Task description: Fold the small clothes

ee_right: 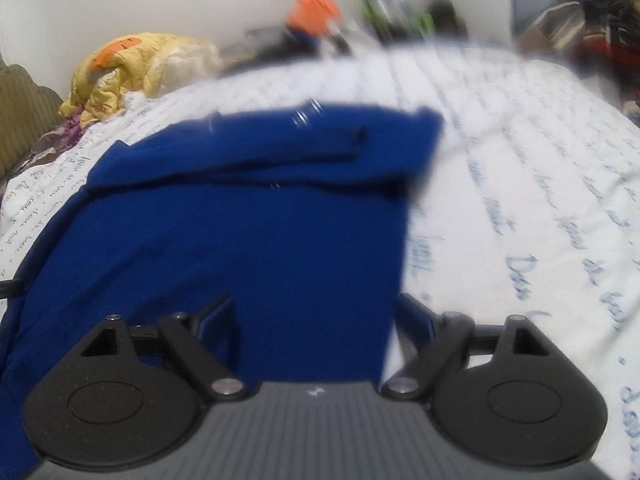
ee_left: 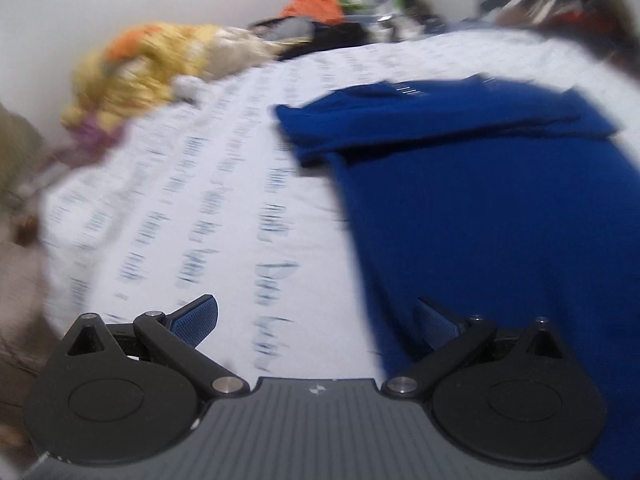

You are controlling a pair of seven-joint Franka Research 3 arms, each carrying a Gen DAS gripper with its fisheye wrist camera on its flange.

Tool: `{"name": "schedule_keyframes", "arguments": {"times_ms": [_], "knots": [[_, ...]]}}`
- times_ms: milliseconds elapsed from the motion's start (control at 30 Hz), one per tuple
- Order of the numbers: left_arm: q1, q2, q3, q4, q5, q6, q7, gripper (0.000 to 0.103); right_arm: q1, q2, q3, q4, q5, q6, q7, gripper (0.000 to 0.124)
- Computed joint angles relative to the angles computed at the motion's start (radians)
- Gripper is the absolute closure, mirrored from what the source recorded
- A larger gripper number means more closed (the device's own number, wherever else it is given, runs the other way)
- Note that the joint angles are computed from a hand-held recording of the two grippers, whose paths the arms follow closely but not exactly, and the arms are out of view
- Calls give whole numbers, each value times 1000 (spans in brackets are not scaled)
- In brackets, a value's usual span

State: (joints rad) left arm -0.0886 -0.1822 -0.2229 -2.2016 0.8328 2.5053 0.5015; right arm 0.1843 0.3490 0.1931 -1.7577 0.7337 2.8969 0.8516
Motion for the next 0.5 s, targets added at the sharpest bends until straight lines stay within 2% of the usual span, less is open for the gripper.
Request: {"name": "schedule_keyframes", "arguments": {"times_ms": [67, 167, 233, 267, 367, 467, 500], "knots": [[-17, -19, 37, -41, -111, 115, 78, 3, -35, -23, 17, -19, 57, -40, -26, 36], [-34, -7, 61, -68, -278, 195, 190, 11, -61, -47, 1, -34, 119, -118, -34, 36], [-32, 10, 56, -73, -332, 209, 215, 20, -69, -64, -13, -49, 155, -146, -62, 36], [-15, 14, 34, -70, -284, 204, 174, 20, -70, -72, -21, -55, 166, -161, -72, 36], [-13, 24, 21, -56, -269, 196, 165, 27, -77, -94, -37, -65, 203, -233, -117, 36], [-20, 29, 24, -45, -297, 191, 193, 43, -80, -109, -52, -69, 237, -328, -166, 37], [-22, 28, 24, -42, -303, 185, 199, 52, -79, -114, -59, -72, 244, -352, -177, 37]]}}
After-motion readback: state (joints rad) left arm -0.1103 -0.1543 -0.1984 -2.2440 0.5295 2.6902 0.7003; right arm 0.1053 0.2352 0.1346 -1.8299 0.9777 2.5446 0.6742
